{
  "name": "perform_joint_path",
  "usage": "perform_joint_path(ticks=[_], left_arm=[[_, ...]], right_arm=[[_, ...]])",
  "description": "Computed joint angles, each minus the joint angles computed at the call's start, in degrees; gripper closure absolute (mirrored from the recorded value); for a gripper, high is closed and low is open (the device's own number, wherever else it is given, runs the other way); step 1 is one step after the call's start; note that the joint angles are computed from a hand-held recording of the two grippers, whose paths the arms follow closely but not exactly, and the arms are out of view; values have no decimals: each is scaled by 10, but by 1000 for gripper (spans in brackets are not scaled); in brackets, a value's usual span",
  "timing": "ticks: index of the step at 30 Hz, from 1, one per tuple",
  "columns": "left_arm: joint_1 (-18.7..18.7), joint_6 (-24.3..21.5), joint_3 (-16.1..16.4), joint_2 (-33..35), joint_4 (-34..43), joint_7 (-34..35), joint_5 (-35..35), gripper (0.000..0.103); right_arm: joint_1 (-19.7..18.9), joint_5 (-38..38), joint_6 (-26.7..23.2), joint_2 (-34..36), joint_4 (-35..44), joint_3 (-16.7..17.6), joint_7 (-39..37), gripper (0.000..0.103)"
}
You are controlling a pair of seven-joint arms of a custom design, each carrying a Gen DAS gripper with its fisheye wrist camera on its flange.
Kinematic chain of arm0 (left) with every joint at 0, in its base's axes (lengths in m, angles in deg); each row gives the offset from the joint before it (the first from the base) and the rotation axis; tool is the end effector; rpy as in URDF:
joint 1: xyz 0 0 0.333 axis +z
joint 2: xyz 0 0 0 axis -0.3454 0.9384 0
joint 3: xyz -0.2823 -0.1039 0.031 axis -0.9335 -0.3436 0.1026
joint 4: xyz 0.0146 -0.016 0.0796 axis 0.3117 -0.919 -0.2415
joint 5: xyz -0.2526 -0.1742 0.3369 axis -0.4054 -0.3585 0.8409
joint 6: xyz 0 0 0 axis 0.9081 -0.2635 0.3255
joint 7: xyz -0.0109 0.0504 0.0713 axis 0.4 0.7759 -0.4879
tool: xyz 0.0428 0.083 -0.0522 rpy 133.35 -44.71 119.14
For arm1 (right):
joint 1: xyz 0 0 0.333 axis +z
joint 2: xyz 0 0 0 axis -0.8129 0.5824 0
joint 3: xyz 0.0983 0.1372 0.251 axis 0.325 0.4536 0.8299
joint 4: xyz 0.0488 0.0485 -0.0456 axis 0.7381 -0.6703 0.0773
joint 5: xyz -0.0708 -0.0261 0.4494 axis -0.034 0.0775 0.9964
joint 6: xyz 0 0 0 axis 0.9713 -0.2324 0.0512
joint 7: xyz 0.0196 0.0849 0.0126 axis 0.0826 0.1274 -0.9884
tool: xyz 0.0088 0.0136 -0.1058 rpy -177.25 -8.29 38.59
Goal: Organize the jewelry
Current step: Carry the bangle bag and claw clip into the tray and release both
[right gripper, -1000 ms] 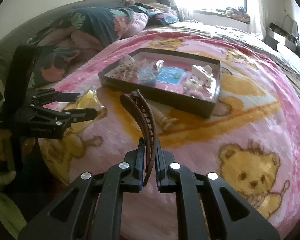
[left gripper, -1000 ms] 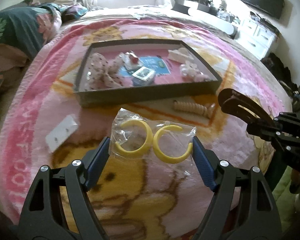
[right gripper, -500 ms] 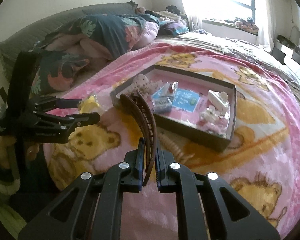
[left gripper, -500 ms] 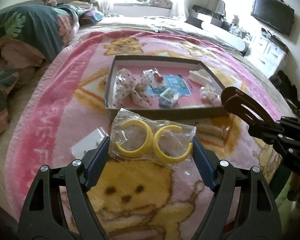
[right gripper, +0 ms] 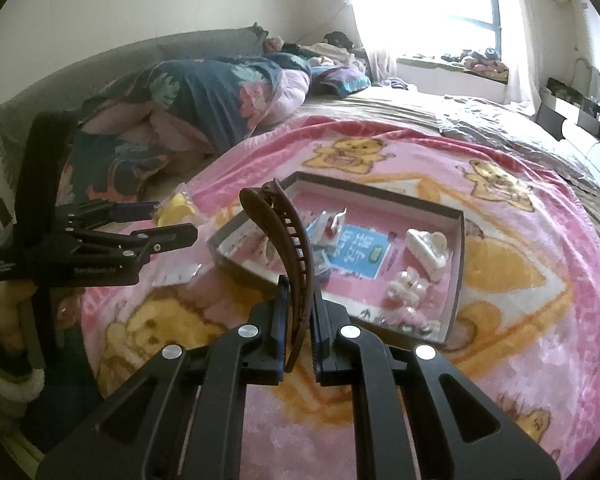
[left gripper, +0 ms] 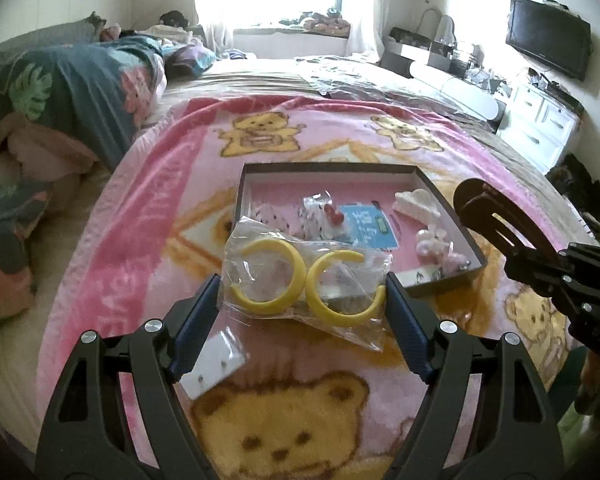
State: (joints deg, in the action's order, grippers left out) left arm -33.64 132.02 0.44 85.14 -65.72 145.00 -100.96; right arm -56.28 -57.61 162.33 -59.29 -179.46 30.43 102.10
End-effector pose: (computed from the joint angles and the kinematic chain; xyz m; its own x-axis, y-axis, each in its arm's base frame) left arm 0.5913 -0.2641 0.4481 -0.6014 -0.7960 0.0683 -0.5744 0.3713 -0.7295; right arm 0.4604 0.2142 0.4439 0.0567 -0.9934 -0.0995 -0.6190 0.0432 -0.7842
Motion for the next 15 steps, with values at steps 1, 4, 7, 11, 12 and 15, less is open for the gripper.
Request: perform_joint_path(ticks=[1,4,7,11,12,15], left_arm=[[-1,1,0,4,5,-3,3,31],[0,3,-3,19,22,-19,23,31],[3,0,-8,34,37,-32,36,31],[8,0,-16,53,56,-46,57,31],[7,-1,-16,61,63,-58,69,31],[10,-5,-20,82,84,-82,95,31]], right_arm=[[-5,-2,1,1,2,1,2,94],[-22,-11,3,3,8,6,7,94],[-39,-20,6,6,12,10,17,94],[-60,-30,9,12,16,12,33,94],[-63,-32,7,13,17,12,35,94],[-77,-44,6,20,20,14,49,94]])
